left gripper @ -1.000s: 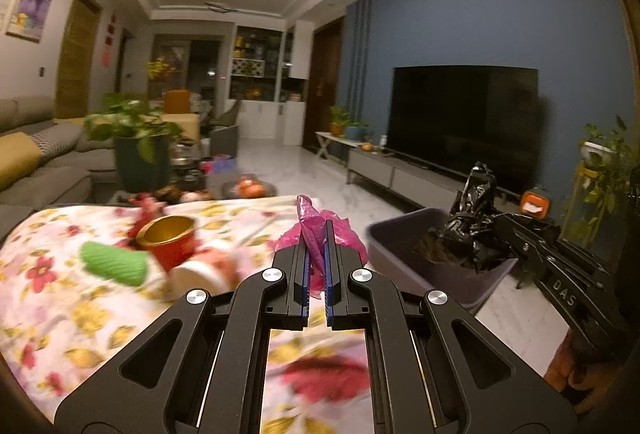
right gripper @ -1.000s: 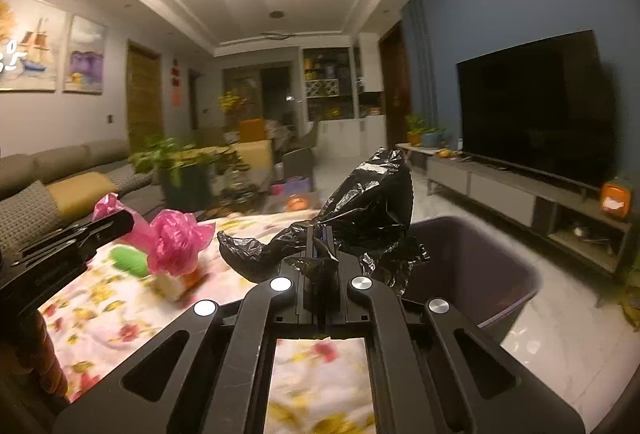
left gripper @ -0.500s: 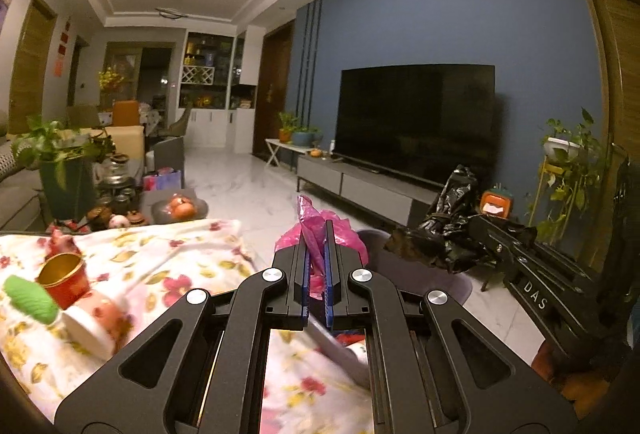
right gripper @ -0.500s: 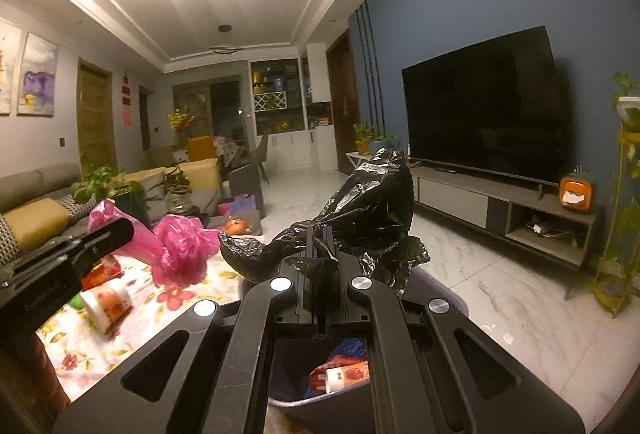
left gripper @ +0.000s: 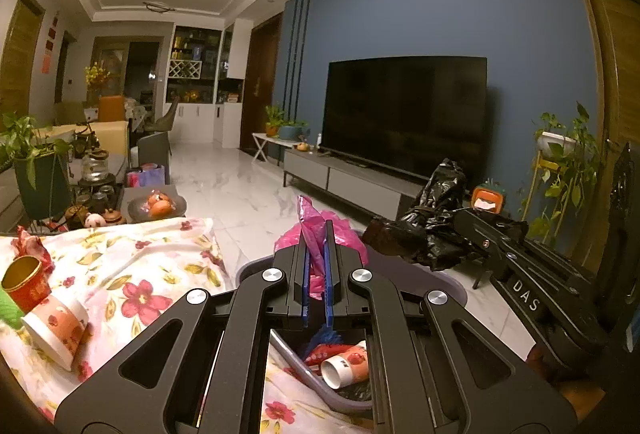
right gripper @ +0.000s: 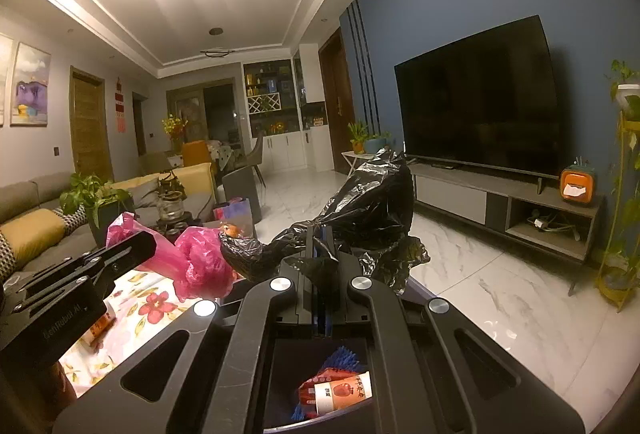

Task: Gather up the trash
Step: 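Carry the pink bag and black bag over the grey bin and release both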

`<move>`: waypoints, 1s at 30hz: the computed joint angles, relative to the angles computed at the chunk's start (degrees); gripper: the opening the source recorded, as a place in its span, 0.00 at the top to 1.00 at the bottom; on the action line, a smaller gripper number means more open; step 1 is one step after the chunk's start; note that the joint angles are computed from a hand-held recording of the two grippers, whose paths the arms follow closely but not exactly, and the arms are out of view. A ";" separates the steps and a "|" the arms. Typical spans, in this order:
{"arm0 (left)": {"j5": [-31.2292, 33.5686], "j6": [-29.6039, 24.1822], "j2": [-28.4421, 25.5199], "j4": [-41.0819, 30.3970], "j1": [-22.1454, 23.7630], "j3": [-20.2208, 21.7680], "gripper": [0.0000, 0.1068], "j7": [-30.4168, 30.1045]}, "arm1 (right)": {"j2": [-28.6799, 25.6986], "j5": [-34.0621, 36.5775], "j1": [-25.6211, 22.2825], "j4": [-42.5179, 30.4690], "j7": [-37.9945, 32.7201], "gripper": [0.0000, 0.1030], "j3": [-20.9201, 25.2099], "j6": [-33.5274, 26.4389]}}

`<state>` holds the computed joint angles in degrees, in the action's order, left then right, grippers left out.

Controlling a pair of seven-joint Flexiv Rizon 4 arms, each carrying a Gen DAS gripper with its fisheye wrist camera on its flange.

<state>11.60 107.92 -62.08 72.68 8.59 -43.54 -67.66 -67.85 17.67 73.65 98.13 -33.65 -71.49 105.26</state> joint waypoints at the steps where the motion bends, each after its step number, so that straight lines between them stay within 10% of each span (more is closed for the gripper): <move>1: -0.10 -0.28 -0.21 -0.48 -0.26 0.03 0.96 0.08 | 0.06 -0.02 -0.19 -0.12 0.03 0.97 0.13 0.01; 30: -8.99 -7.18 -3.77 -5.79 -3.98 -2.15 0.95 9.73 | 1.94 0.33 -3.12 -2.44 -0.91 0.92 3.55 0.84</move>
